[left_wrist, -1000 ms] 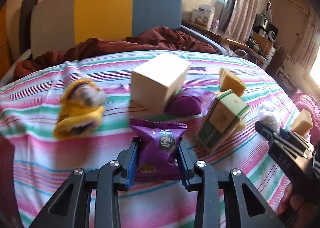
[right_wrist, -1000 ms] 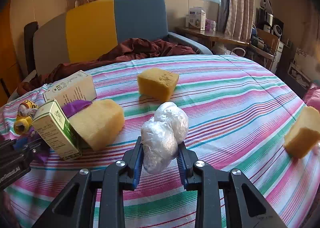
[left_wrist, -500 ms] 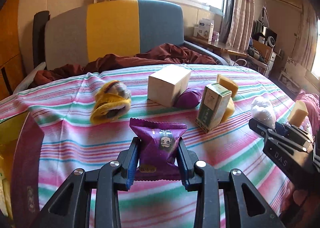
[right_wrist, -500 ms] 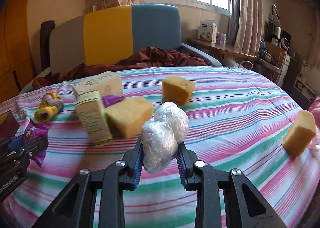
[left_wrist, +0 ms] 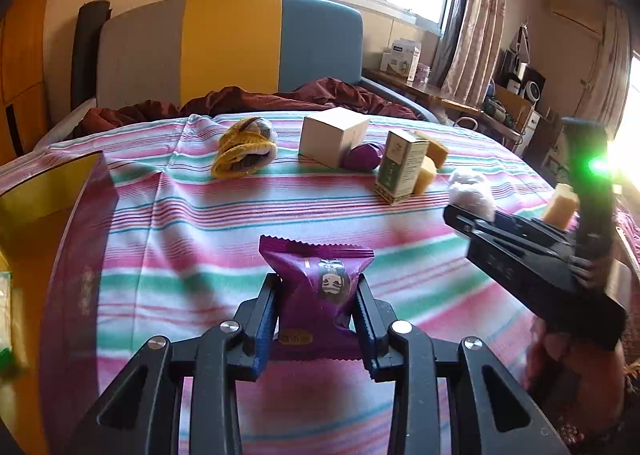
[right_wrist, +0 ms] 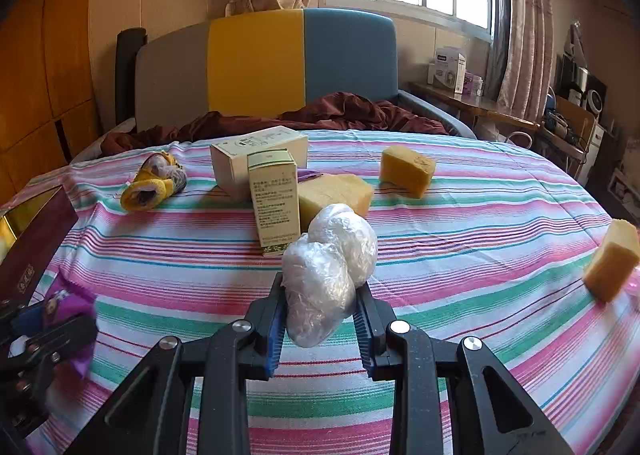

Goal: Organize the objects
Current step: 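Carry the purple packet with left while right carries the white ball to the tray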

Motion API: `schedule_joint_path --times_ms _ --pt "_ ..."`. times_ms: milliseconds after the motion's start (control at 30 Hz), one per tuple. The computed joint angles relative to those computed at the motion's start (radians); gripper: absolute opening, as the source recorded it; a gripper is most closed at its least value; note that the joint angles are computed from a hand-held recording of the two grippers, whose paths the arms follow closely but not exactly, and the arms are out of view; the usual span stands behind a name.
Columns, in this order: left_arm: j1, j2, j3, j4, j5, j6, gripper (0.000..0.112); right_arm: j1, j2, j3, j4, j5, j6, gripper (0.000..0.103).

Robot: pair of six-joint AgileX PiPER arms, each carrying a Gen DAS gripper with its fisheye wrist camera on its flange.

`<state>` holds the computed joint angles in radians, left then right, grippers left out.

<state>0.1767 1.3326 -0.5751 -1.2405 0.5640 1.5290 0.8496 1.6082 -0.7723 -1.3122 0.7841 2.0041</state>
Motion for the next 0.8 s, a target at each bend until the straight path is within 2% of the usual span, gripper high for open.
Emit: schedule_joint_path --times_ms 100,267,467,667,800 --pt "0.06 -0.047 0.008 0.048 0.065 -0.002 0.035 0.011 0.003 -0.009 0.019 0.008 -0.011 0.031" --pt "0.226 -0.111 -0.006 0.106 0.225 0.001 0.035 0.046 0.011 -0.029 0.049 0.003 -0.047 0.031" --pt "0.454 -0.088 -0.085 0.157 0.383 0.01 0.035 0.098 0.016 -0.081 0.098 0.016 -0.099 0.031" --pt "0.633 0.004 -0.176 0.209 0.471 0.02 0.035 0.168 0.008 -0.166 0.112 0.048 -0.144 0.031" --pt "0.71 0.071 -0.239 0.257 0.481 0.014 0.035 0.216 0.027 -0.245 0.118 0.059 -0.177 0.031"
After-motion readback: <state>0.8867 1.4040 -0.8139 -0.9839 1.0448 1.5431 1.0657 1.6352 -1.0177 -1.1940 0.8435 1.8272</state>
